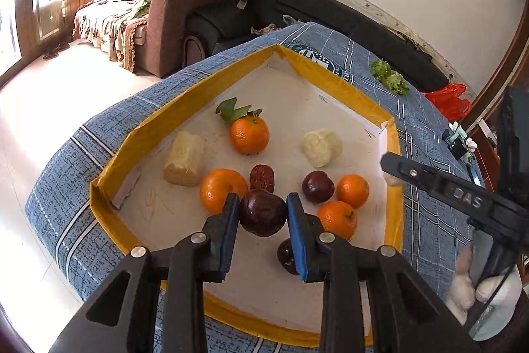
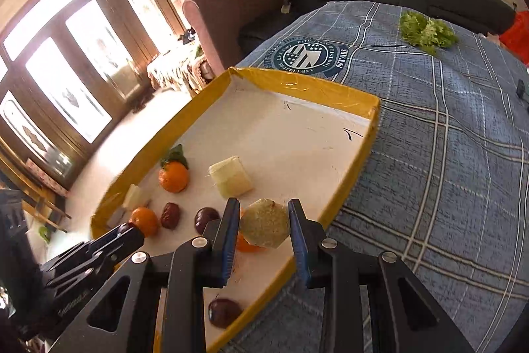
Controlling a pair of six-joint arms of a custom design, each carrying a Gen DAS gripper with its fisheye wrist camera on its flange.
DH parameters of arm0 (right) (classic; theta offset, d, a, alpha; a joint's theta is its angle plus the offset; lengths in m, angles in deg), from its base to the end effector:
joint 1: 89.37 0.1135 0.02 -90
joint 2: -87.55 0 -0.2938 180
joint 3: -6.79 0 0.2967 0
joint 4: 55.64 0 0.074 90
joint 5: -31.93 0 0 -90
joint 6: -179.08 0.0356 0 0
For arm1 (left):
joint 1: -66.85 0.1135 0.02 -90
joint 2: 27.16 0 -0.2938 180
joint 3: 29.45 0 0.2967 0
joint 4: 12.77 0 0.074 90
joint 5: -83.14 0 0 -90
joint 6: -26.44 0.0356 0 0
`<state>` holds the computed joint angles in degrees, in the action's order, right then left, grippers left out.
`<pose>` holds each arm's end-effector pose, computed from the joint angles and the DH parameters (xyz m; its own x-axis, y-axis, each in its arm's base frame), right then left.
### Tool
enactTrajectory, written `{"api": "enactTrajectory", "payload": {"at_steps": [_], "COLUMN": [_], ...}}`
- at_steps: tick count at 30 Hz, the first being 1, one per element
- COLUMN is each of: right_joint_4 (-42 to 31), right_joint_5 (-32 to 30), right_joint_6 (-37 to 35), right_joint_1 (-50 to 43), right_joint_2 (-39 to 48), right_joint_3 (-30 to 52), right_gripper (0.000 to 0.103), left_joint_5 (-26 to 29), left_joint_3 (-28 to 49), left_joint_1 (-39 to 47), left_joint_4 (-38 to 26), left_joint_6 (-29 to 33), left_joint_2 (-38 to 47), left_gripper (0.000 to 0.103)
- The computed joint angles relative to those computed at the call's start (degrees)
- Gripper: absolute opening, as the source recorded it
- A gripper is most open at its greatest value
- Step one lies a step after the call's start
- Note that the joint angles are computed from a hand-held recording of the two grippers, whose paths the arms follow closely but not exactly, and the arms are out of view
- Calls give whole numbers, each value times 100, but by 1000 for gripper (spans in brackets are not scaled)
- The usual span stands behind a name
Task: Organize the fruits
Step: 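Carry plum with left tool into the tray while right tool carries the cracker there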
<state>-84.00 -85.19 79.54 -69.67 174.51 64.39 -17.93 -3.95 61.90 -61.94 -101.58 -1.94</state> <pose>0.2953 0.1230 0.1721 -0.6972 -0.4063 -0.5905 -0.6538 0.6982 0.2916 0.1227 -0.0038 0.1581 -0.5660 -0.5577 -0.6071 -0.4947 0.8189 -0.2910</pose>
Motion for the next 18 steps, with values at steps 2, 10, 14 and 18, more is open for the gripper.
{"api": "enactTrajectory", "payload": {"at_steps": [2,10,14,18], "right_joint_4": [87,234,305,264], "right_joint_5": [249,532,342,331], "right_joint_6": [26,247,292,99], "right_joint_1": [155,383,221,-36], "right_joint_2": [222,651,277,-408], "right_joint_3": [122,367,155,-230], "right_gripper": [33,36,44,47], "left_joint_5": [10,-494,-1052,-2584], "left_joint_3": [-34,121,269,676], "left_joint_1": [-16,-512,-908,-2228], "left_joint_4": [1,-109,-475,-990], "left_joint_6": [-17,-355,-655,-1626], "left_joint_2": [-103,-168,-345,340], "left_gripper": [31,65,68,72]}}
